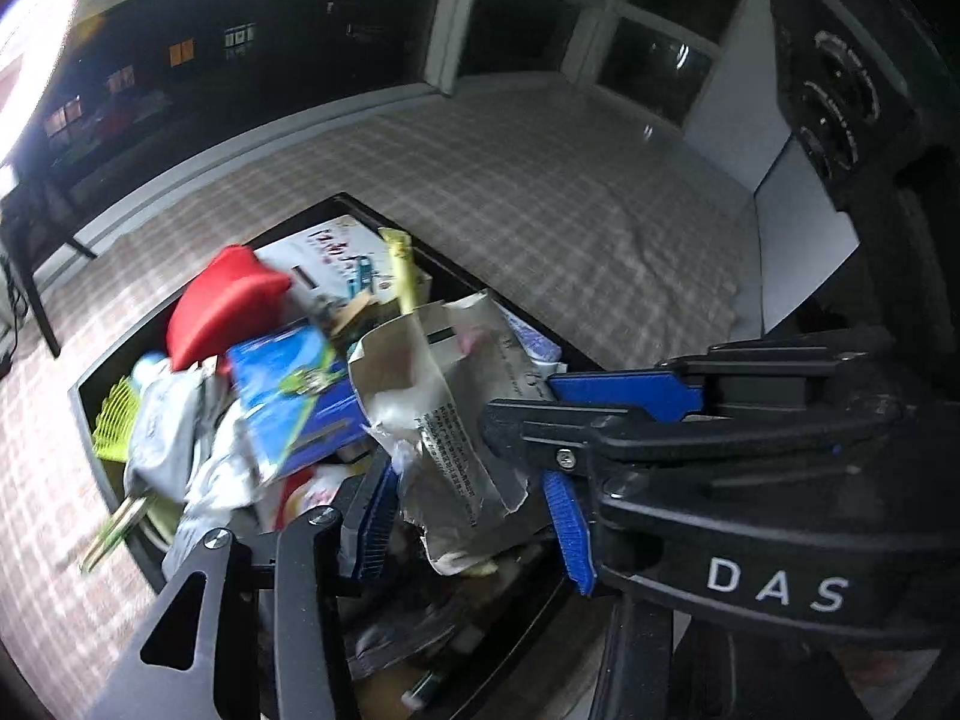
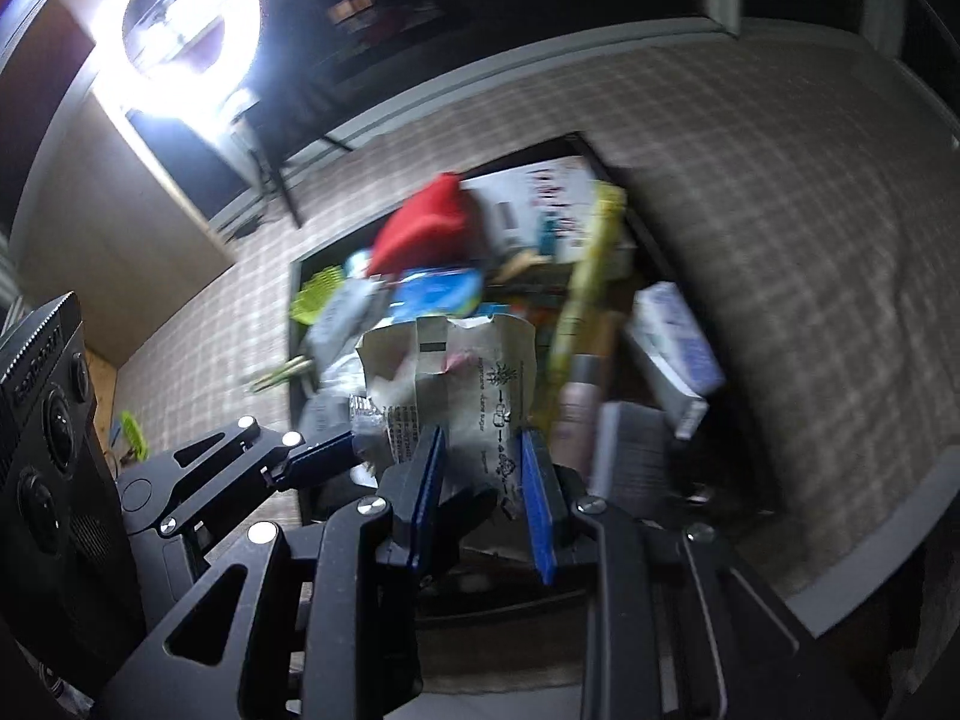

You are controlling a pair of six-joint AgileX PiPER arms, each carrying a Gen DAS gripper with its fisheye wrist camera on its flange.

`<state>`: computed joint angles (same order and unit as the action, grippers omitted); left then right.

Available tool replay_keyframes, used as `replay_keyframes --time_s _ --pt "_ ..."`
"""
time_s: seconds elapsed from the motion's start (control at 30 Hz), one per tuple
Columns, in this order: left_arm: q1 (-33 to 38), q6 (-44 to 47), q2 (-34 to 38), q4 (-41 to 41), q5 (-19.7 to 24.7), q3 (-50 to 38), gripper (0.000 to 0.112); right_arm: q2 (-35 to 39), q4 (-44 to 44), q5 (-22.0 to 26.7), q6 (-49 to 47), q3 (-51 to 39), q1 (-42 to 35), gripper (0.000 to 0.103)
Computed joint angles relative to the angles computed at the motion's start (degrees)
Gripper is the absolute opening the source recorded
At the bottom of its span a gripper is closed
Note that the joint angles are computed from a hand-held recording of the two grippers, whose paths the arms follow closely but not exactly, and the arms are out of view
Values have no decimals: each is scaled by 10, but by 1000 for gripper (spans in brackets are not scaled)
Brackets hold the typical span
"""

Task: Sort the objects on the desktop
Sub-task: 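Carry the white foil packet to the black bin and open the right gripper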

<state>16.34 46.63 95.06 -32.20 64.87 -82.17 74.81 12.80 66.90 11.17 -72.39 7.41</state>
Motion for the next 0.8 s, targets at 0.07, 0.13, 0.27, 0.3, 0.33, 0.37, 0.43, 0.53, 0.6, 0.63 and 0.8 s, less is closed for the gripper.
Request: replay_keyframes --time_s 0.07,0.13,0.27,0.3,0.33,0.37,0.43,0.53,0.6,0.63,0.8 --pt "-22 -26 0 28 -22 0 54 -1 -1 8 -13 0 -26 26" --pt "-31 -43 3 45 -28 -4 55 -6 -7 15 -22 0 -46 26" --pt "-15 -44 4 43 -24 -12 54 -16 6 22 -53 6 -95 26" --pt "-12 -44 3 42 -23 -13 54 -17 10 23 -59 7 -105 26" --pt "-7 -44 4 41 -22 -16 54 -17 14 24 -65 8 -112 26" --pt "-3 -44 4 39 -20 -19 54 -15 17 25 -69 6 -117 26" --pt "3 -44 5 39 -20 -22 54 -12 18 26 -72 2 -118 26" --pt "21 -43 7 36 -14 -27 54 -5 12 24 -67 -6 -101 26" --pt "35 -39 10 33 -5 -32 54 0 9 22 -59 -14 -87 26" --pt "43 -38 10 34 -3 -32 54 2 7 21 -54 -17 -77 26" --pt "86 -19 11 32 6 -32 54 21 -9 14 -20 -41 -13 26"
